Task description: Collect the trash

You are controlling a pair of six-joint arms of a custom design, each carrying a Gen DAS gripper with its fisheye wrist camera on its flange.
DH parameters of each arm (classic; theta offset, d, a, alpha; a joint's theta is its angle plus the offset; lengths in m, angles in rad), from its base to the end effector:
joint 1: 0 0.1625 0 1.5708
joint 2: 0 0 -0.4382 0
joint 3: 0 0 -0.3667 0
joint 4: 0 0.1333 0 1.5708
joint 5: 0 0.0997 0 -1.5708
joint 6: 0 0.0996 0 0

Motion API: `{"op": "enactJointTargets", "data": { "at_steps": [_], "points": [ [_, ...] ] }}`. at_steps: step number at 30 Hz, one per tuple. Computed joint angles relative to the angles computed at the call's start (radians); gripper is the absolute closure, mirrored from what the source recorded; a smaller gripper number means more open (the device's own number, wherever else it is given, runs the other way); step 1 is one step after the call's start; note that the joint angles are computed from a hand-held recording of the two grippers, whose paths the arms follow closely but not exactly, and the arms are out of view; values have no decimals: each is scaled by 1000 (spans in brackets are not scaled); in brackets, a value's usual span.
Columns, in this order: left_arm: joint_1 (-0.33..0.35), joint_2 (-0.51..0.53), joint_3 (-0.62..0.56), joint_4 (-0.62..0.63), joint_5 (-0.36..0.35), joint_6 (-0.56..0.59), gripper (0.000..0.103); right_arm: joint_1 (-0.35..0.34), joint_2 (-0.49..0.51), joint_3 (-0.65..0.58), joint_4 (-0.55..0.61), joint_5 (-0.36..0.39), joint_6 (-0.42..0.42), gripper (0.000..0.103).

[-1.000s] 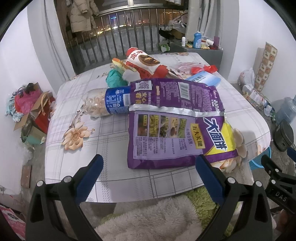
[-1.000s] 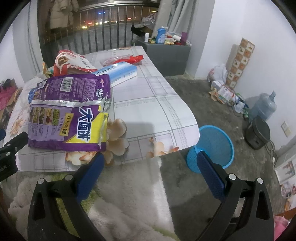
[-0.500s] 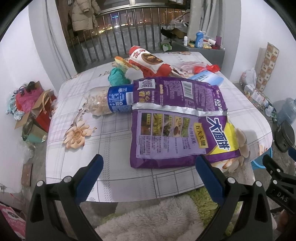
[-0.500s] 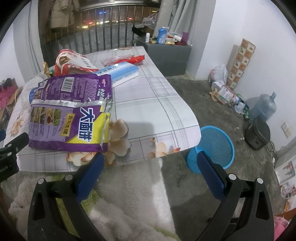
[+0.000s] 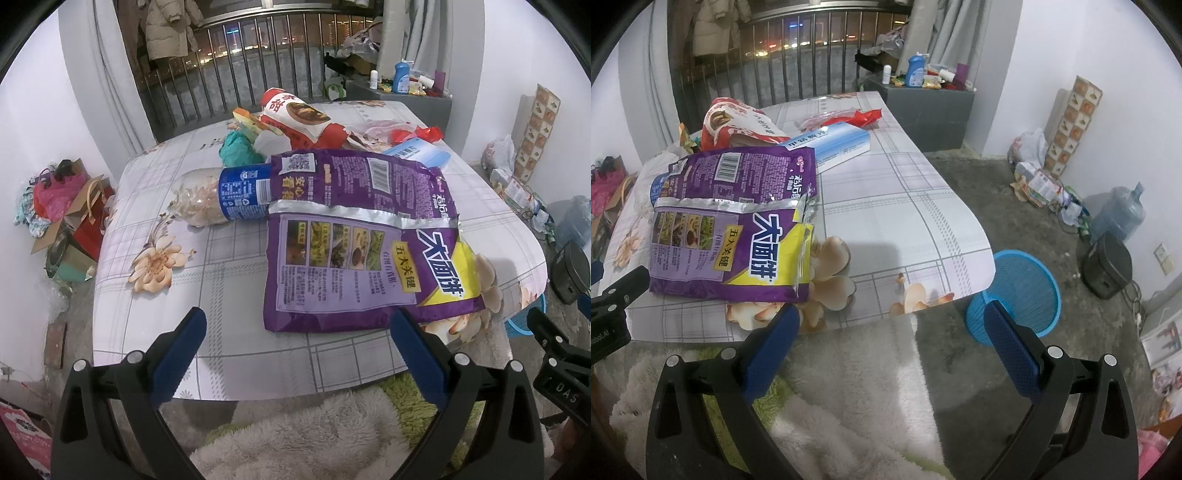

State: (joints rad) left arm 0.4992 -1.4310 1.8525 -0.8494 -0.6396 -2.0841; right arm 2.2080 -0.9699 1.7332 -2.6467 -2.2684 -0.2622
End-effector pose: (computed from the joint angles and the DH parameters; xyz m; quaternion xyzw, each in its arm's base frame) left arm -0.2341 -0.3705 0.3310 -0.1521 0.7751 -0.3810 0.4806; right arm 0.4312 -0.4660 0.2285 0.3556 -0.8592 0.2067 0.3044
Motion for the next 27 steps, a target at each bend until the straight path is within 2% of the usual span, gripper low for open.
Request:
{"op": "enactJointTargets", "data": {
  "at_steps": [11,18,20,23,24,27],
  "points": [
    [-2,-12,4,8,-2,-12,5,6,20,-5,-19,14,2,7],
    [2,-61,29,-30,14,7,6,-4,35,-25,-46,59,-19,7],
    [0,-98,52,-63,40,35,5,-9,40,-35,-61,90,-26,7],
    [-29,-220,141,-201,122,100,5,-21,51,-62,-68,160,-28,7],
    [-46,-268,175,-239,153,86,5,-25,54,-74,-51,183,-20,7],
    [-65,-343,215,-229,200,-43,6,-36,67,-100,-4,241,7,7]
  ]
}}
